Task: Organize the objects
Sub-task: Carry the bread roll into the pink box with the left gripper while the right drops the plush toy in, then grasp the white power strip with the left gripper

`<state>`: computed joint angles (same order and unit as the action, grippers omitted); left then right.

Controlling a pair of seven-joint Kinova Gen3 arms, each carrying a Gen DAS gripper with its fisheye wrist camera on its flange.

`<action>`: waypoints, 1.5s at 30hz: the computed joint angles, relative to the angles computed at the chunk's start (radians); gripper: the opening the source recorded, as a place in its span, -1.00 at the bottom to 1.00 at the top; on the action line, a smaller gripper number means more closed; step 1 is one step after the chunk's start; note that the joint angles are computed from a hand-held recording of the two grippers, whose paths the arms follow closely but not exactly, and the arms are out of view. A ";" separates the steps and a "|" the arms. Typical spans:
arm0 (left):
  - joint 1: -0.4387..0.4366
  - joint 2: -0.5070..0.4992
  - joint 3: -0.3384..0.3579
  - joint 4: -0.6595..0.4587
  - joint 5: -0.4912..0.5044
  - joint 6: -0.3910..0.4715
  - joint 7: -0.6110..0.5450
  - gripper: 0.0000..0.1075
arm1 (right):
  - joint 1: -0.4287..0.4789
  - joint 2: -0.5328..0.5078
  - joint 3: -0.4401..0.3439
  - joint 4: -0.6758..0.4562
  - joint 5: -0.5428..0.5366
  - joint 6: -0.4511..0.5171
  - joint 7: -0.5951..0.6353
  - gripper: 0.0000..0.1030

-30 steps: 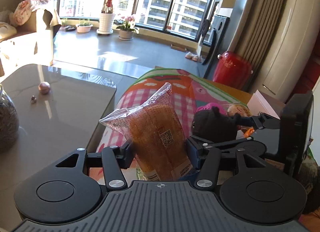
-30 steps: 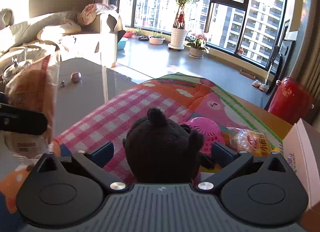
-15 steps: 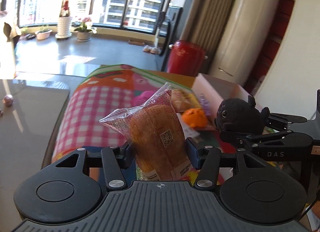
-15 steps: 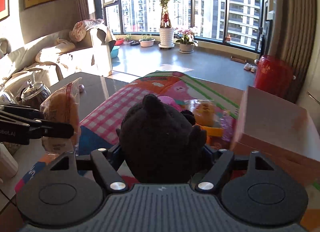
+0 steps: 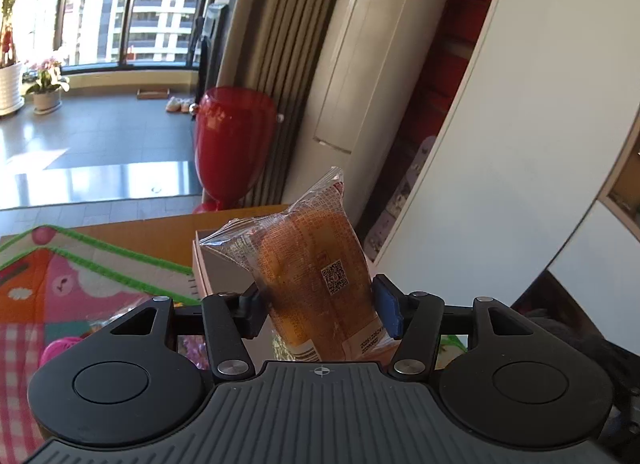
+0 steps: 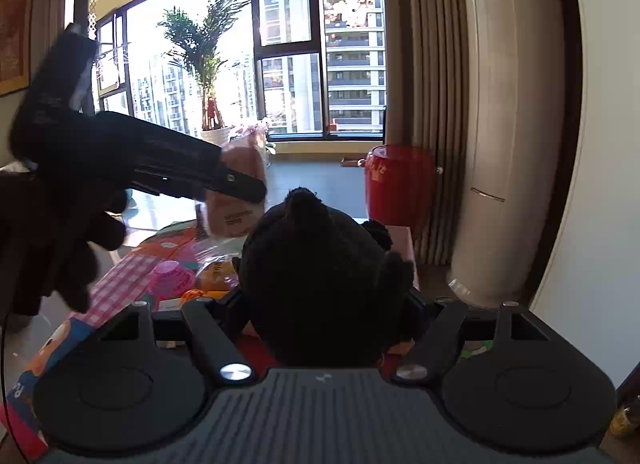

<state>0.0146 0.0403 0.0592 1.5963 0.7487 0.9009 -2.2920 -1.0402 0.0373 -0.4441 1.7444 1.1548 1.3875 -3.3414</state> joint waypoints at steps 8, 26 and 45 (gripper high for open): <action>-0.100 0.001 0.064 0.097 0.129 -0.062 -0.163 0.08 | 0.112 -0.059 0.022 -0.008 0.028 -0.028 0.018 0.45; 0.006 -0.117 -0.259 0.449 0.233 -0.151 -0.698 0.08 | 0.186 0.197 0.234 -0.147 -0.063 -0.324 0.102 1.00; -0.054 -0.107 -0.158 0.476 0.155 -0.378 -0.419 0.03 | 0.153 0.143 0.226 0.026 -0.120 -0.479 0.151 1.00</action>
